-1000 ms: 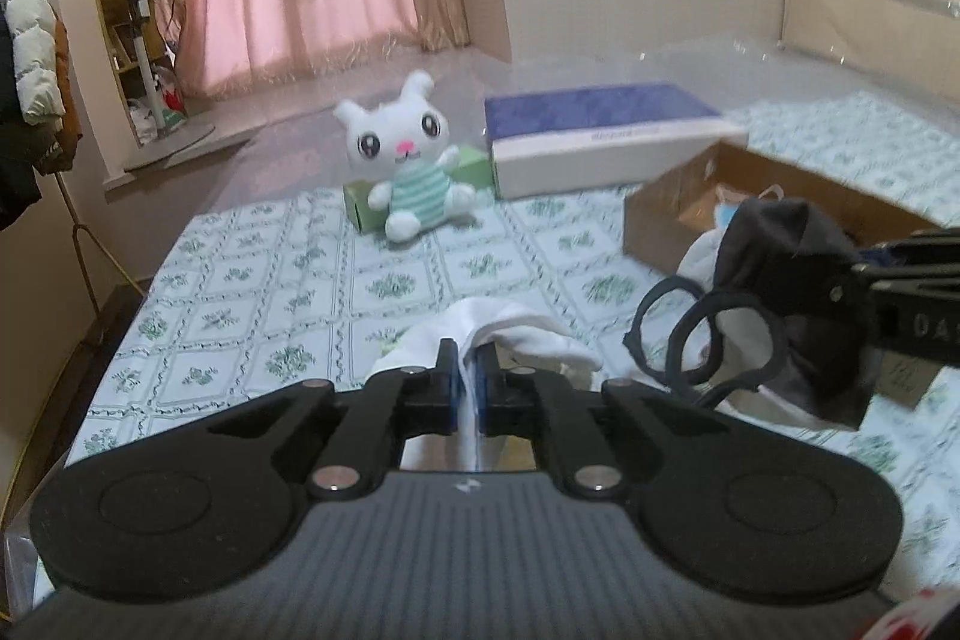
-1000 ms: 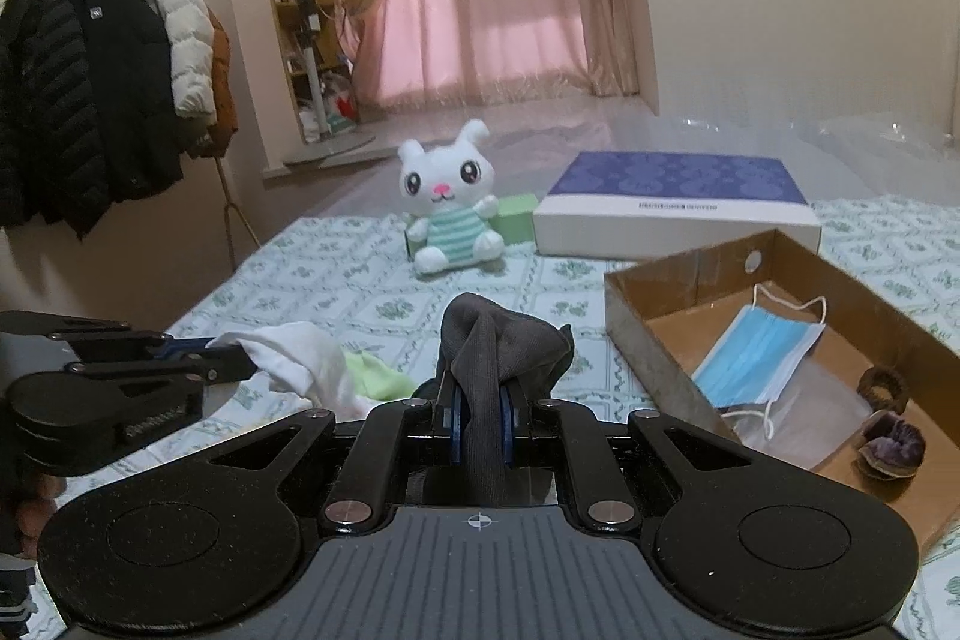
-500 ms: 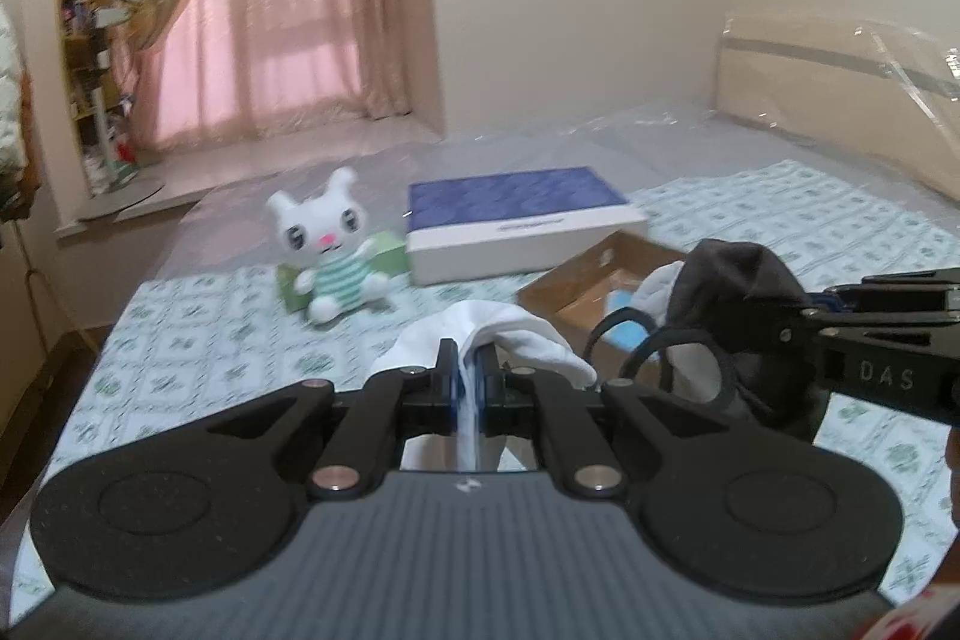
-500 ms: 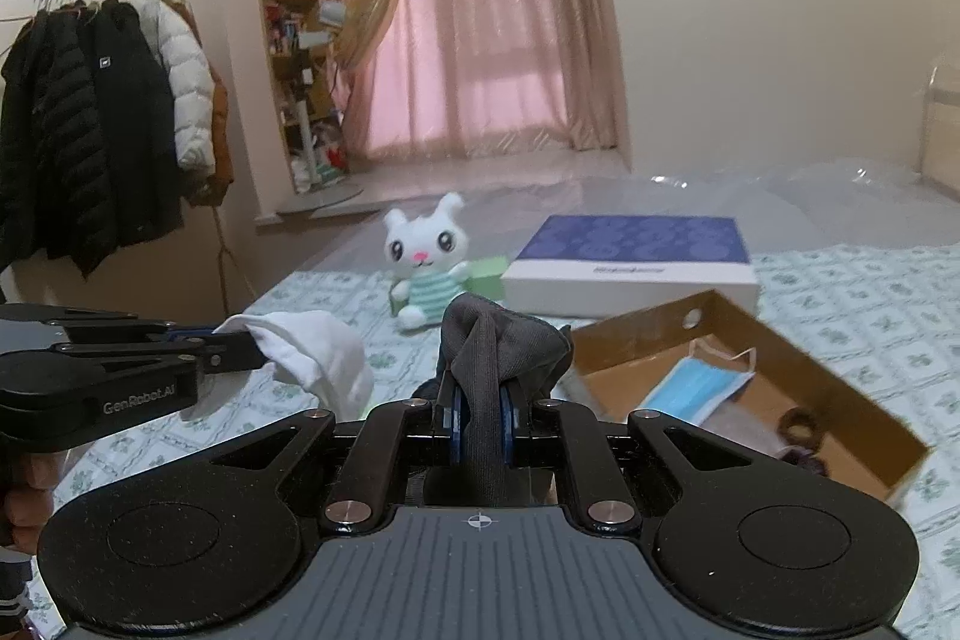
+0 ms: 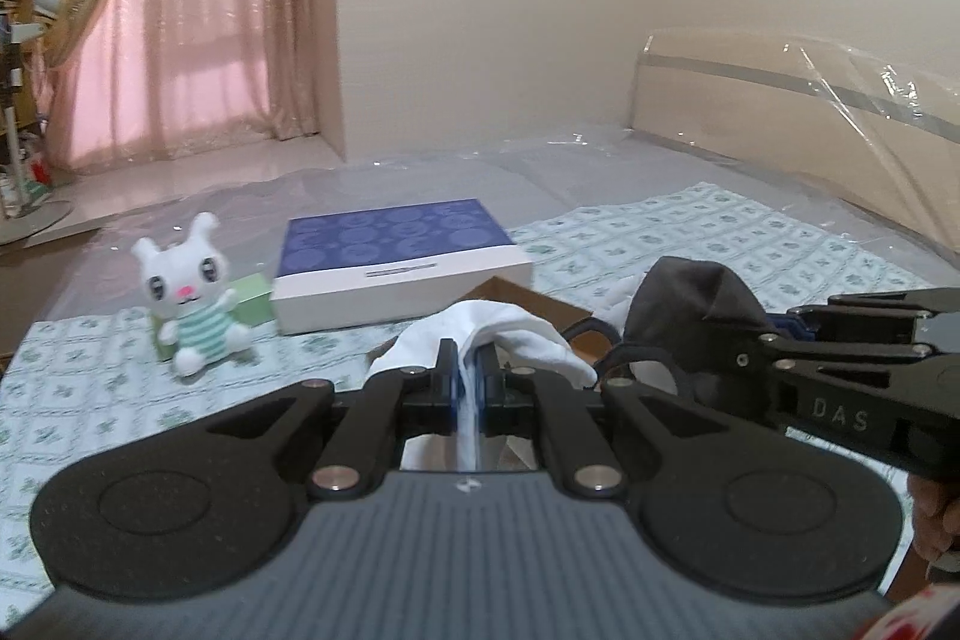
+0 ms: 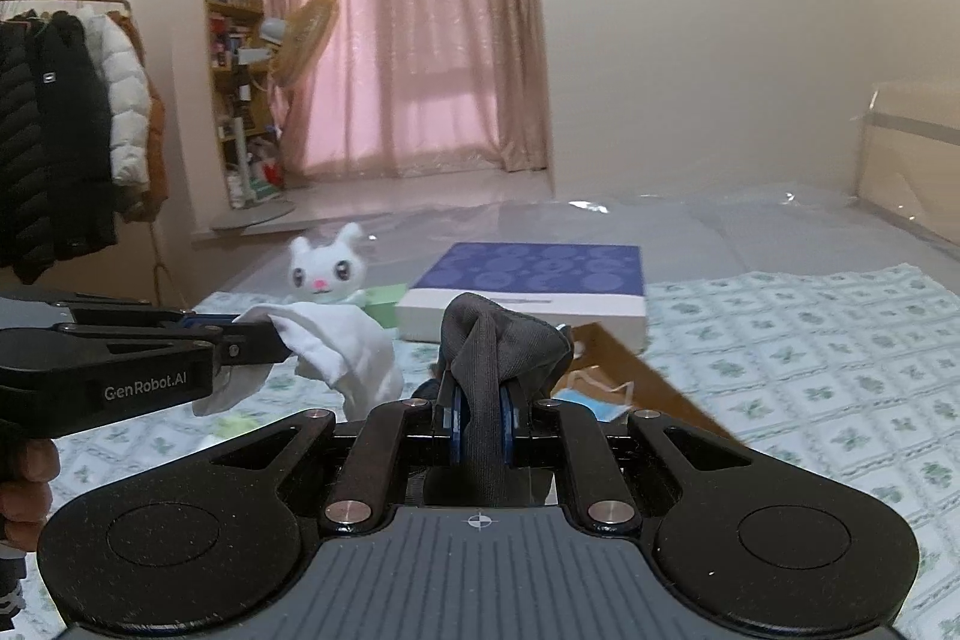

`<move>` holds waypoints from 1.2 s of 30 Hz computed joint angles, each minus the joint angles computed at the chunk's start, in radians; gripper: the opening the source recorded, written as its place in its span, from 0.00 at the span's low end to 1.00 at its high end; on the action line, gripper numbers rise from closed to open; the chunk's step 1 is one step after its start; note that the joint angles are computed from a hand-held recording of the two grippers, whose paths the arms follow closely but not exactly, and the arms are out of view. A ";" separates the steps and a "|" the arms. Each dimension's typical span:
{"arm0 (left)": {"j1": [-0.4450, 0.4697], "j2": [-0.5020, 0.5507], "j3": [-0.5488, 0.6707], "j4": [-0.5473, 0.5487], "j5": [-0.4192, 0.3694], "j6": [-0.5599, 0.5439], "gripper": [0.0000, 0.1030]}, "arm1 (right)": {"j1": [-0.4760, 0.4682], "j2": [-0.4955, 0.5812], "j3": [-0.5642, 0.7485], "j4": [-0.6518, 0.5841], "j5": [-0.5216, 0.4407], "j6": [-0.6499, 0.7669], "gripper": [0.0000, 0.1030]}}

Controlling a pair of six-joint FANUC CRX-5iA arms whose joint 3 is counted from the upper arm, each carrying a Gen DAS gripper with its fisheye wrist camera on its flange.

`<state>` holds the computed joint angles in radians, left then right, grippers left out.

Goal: Organize soft objects
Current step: 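Carry the white cloth and black mask over the cardboard box with both grippers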

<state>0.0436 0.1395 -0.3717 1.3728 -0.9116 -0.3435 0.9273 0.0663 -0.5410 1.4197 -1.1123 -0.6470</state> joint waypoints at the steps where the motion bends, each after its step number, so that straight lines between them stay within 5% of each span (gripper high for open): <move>1: -0.013 0.004 0.004 -0.001 0.007 0.006 0.06 | -0.007 -0.007 -0.008 -0.001 0.002 0.002 0.12; 17: -0.190 0.127 0.107 -0.016 0.140 0.080 0.06 | -0.203 -0.054 -0.104 0.063 0.173 -0.028 0.12; 36: -0.282 0.372 0.346 -0.176 0.306 0.281 0.06 | -0.465 0.062 -0.075 0.160 0.461 -0.057 0.12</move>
